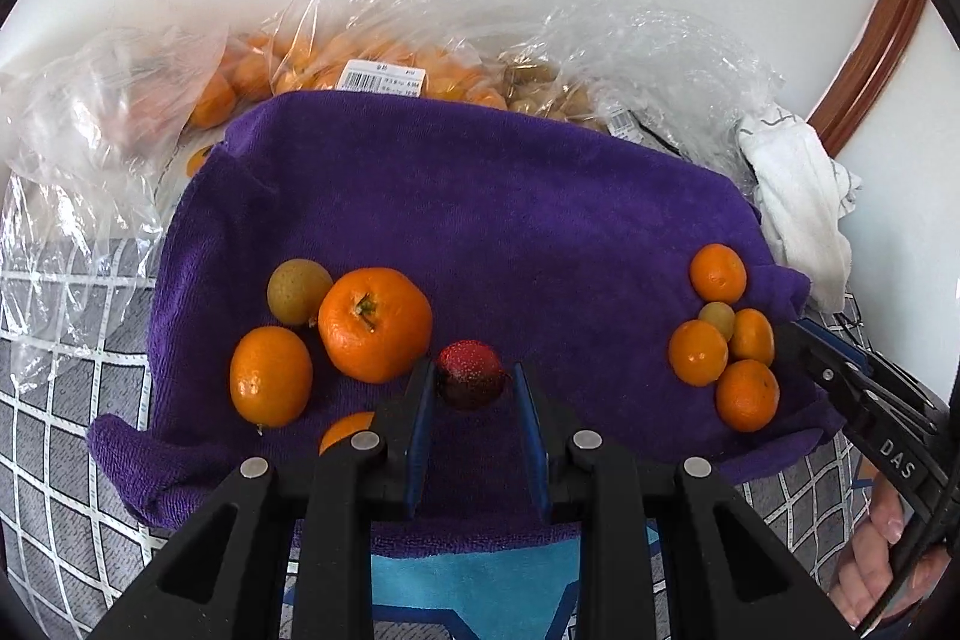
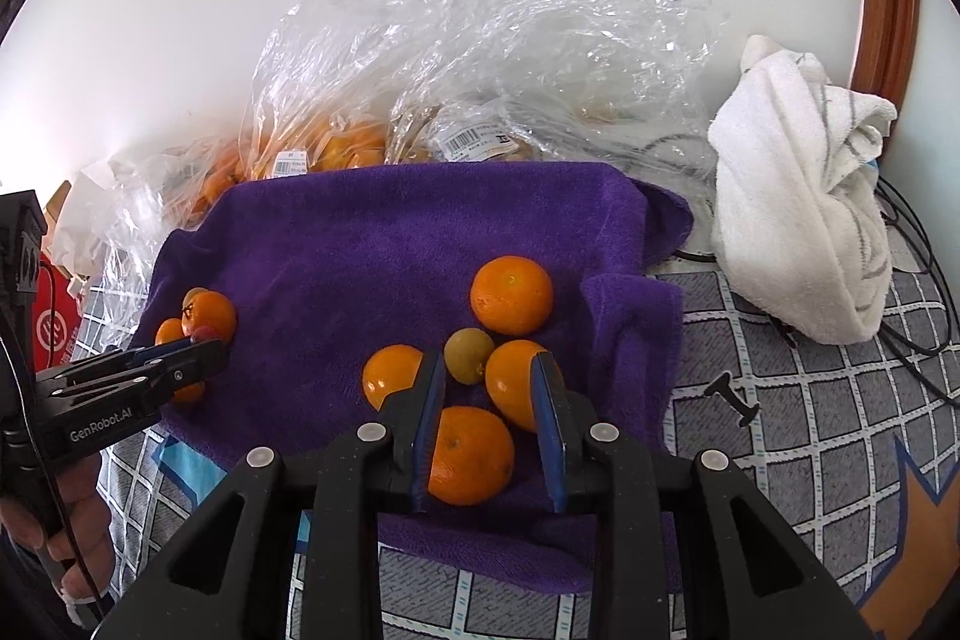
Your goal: Organize fruits
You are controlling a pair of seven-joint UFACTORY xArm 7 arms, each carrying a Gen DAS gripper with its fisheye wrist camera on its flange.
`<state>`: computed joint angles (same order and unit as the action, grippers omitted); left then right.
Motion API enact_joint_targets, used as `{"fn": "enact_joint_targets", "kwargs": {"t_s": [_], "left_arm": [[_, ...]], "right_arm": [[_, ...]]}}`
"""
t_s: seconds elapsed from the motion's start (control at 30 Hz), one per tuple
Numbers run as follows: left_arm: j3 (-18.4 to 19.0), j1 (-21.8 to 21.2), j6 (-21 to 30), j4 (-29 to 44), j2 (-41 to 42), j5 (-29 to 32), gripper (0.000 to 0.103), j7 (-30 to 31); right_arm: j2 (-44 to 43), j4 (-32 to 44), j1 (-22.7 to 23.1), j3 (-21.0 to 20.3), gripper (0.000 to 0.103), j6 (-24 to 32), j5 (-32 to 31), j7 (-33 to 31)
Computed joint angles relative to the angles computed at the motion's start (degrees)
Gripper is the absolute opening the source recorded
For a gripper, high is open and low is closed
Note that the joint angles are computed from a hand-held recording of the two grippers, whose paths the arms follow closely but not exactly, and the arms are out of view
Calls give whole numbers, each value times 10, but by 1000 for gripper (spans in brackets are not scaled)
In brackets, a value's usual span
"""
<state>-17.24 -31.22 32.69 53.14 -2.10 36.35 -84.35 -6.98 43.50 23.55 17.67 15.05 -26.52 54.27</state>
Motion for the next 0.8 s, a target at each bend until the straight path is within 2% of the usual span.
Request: {"fn": "enact_joint_targets", "kwargs": {"t_s": [0.27, 0.4, 0.6, 0.7, 0.8], "left_arm": [[0, -2, 20, 7, 0, -22, 28, 7], [-4, -5, 42, 9, -15, -49, 40, 30], [-32, -8, 79, -14, -76, -53, 47, 16], [-53, -14, 120, -13, -104, -67, 47, 33], [-80, -17, 158, -14, -136, -66, 47, 17]], "right_arm": [[-28, -20, -2, 7, 29, 22, -2, 5], [-49, -30, -5, 15, 29, 37, 5, 9], [-99, -36, 7, 25, 30, 86, 45, -2], [-141, -39, 13, 40, 38, 116, 61, 4], [-180, -43, 19, 54, 45, 139, 74, 4]]}}
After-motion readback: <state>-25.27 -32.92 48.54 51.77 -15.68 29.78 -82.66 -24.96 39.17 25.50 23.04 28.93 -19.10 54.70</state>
